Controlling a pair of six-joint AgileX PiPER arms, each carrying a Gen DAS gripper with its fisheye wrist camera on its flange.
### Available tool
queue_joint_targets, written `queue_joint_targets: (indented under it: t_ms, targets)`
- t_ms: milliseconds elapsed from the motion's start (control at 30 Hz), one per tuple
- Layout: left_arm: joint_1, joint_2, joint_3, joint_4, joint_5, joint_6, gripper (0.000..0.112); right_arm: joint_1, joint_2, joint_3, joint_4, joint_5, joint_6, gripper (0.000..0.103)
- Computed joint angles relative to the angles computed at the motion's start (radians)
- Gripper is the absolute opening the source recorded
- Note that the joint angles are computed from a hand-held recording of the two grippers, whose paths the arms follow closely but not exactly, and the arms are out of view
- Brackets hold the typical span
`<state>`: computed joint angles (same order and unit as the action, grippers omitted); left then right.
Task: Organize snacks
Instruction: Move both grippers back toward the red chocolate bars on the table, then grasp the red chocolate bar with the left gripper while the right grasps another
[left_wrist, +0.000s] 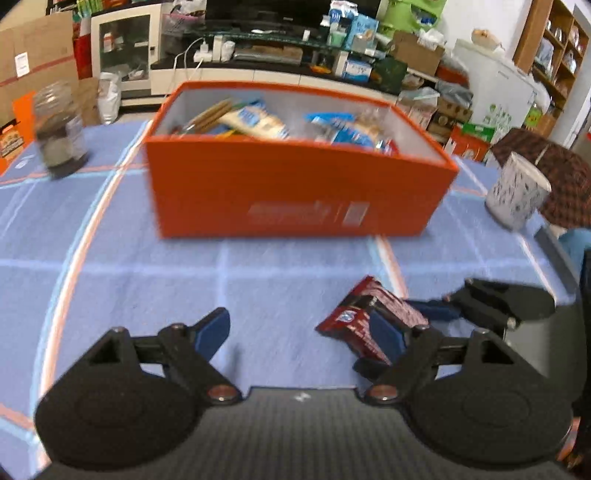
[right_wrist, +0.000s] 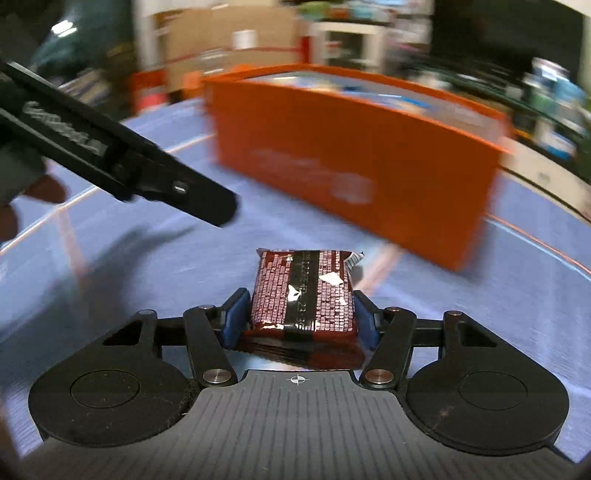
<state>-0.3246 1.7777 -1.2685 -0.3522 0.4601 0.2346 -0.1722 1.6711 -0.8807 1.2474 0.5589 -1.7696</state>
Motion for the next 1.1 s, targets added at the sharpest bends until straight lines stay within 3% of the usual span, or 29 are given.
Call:
queue_joint_targets:
  t_ms: [133,267,400,500,600,667,900,967,1100]
  targets:
    - [0.036,-0.143,0.174,-0.005,-0.001,0.1,0.082,0.018,-0.051,0.033,-0.103,0.095,0.023,0.072]
    - [0.046,-0.201,0.197,-0.02,0.01,0.149,0.082,-0.015,-0.157,0.119,-0.066,0.094,0.072,0.074]
    - [0.063,-0.111,0.086,-0.176,0.048,0.252,0.082,-0.003,-0.322,0.234,-0.088,-0.038,0.32,0.081]
    - [0.065,0.02,-0.052,-0.243,0.134,0.278,0.082,-0.002,-0.364,0.258,-0.054,-0.004,0.324,0.082]
    - [0.054,0.103,-0.137,-0.238,0.186,0.295,0.082,0.086,-0.344,0.237,-0.126,-0.06,0.425,0.082]
    - [0.046,0.12,-0.151,-0.239,0.204,0.327,0.082,0.082,-0.295,0.216,-0.085,-0.025,0.414,0.081]
    - [0.069,0.095,-0.094,-0.441,0.306,0.575,0.08,0.038,-0.187,0.186,0.027,0.023,0.312,0.077]
    - [0.06,0.059,-0.047,-0.465,0.296,0.613,0.08,0.016,-0.193,0.193,0.021,0.009,0.317,0.077]
    - [0.017,-0.001,0.01,-0.353,0.175,0.512,0.08,-0.028,-0.215,0.215,0.026,0.031,0.31,0.077]
